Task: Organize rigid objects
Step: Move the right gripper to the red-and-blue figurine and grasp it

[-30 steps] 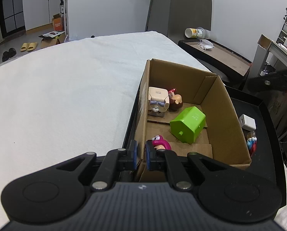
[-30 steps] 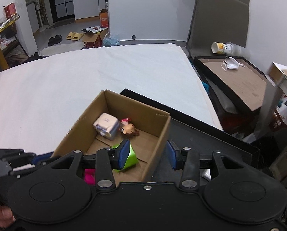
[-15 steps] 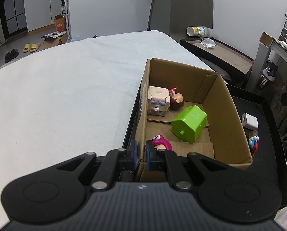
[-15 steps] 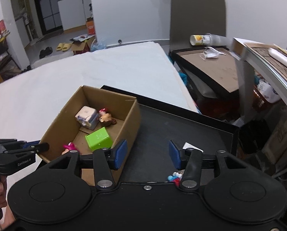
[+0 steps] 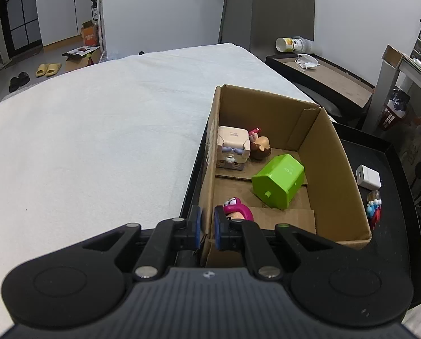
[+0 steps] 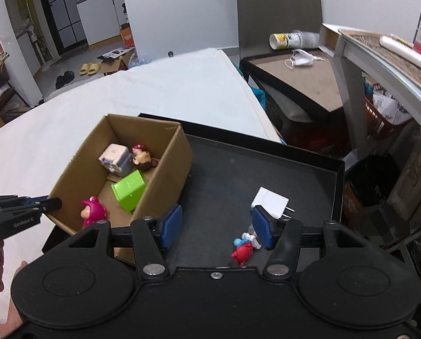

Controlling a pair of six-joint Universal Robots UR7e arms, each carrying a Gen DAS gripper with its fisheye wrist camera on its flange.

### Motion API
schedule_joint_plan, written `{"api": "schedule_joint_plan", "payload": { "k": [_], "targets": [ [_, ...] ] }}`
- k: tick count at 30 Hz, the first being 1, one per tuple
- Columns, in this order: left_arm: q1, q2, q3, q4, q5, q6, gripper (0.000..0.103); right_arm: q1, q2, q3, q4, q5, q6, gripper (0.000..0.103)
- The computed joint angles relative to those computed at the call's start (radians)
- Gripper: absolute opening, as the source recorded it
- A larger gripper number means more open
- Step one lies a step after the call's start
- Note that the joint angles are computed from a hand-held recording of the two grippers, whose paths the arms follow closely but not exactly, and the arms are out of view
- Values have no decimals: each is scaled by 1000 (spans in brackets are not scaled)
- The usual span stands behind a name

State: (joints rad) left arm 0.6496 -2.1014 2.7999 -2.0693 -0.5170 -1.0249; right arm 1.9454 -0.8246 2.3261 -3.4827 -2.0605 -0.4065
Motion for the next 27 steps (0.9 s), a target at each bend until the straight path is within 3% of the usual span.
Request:
{"api": "schedule_joint_plan", "payload": {
  "k": [13,27],
  "targets": [
    [0,19,-2,1,4,-10,9,-101,29,-5,-14,-22,-5,55],
    [18,70,-13,-22,6,-26,9,-160,173,-83,-52,-79,61,55]
  ]
}}
